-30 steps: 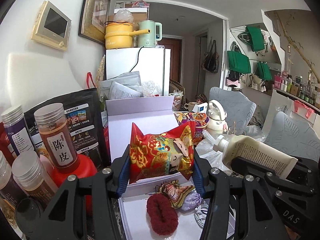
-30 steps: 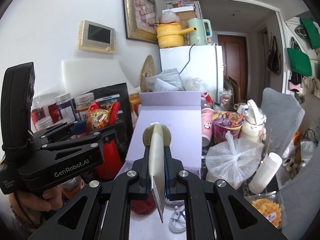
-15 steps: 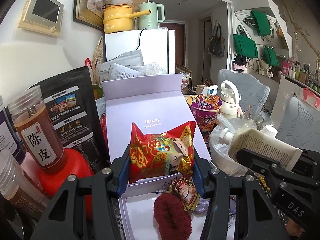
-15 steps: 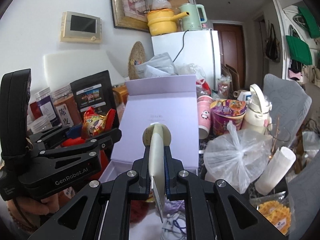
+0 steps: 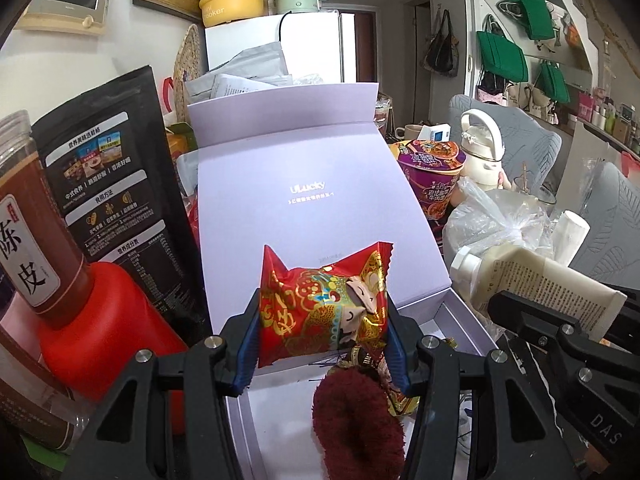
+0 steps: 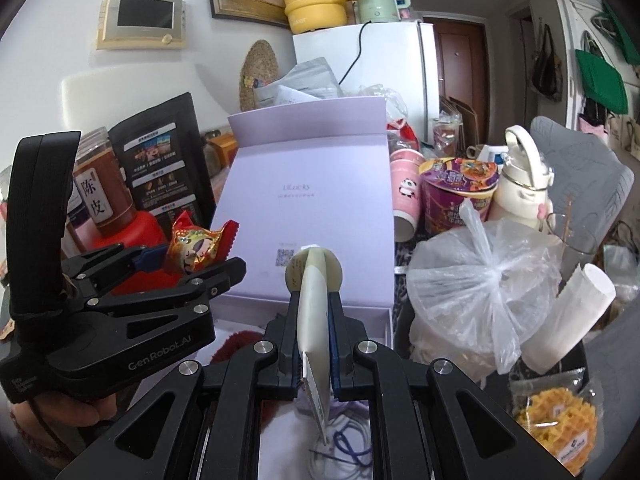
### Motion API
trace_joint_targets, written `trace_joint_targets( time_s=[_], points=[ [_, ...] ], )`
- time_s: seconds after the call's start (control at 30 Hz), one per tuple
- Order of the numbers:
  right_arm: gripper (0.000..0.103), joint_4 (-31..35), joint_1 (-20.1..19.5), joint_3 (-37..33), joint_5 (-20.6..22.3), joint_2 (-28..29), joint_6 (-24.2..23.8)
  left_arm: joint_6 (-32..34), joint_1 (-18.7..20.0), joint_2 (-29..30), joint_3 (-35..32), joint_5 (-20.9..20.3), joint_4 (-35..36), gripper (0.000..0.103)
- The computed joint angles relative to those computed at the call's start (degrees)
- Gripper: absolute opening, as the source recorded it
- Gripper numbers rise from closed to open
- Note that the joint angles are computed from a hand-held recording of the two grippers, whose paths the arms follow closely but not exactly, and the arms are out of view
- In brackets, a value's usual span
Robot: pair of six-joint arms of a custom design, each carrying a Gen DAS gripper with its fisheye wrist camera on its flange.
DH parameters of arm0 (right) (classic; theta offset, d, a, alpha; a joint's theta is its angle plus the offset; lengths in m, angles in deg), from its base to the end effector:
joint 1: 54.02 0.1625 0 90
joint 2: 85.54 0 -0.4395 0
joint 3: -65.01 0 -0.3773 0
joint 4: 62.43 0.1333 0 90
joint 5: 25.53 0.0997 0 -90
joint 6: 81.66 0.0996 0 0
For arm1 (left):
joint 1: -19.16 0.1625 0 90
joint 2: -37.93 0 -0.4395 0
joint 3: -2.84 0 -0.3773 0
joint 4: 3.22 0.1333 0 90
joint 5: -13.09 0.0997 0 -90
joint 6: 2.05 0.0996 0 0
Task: Organize soft objects
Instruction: 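Open both grippers to drop the packet and tube into the box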
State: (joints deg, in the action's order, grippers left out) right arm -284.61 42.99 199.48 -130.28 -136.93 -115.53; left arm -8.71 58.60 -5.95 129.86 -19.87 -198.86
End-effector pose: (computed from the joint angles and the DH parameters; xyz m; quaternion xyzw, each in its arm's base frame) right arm 0.1630 -0.4412 0.1437 0.2651 -0.8639 0.3737 0.2093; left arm -0.2288 -0.4691 0.0806 0.2357 0.8341 -0.3747 0.3290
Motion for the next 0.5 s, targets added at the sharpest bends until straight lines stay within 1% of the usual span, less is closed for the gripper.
trace_joint_targets(
  time_s=[0.1, 0.23, 0.33, 0.5],
  points=[
    [0.011, 1.3, -0.2, -0.8, -1.0, 0.7, 0.5, -0.4, 0.7, 0.1, -0.3, -0.1, 1.0, 0.052],
    [0.011, 4.7, -1.0, -1.3, 0.1, 0.3, 1.9, -2.2, 1.7, -0.3, -0.7, -1.3, 3.8, 0.052],
    [0.011, 5.1, -1.0, -1.7, -0.8, 0.8, 2.2, -3.5, 2.3, -0.4, -1.1, -1.8, 6.2, 0.052],
    [0.011, 6.5, -1.1, -2.5, -2.3, 1.2, 2.4, -3.9, 2.9, 0.0, -1.7, -2.2, 8.2, 0.052]
  ],
)
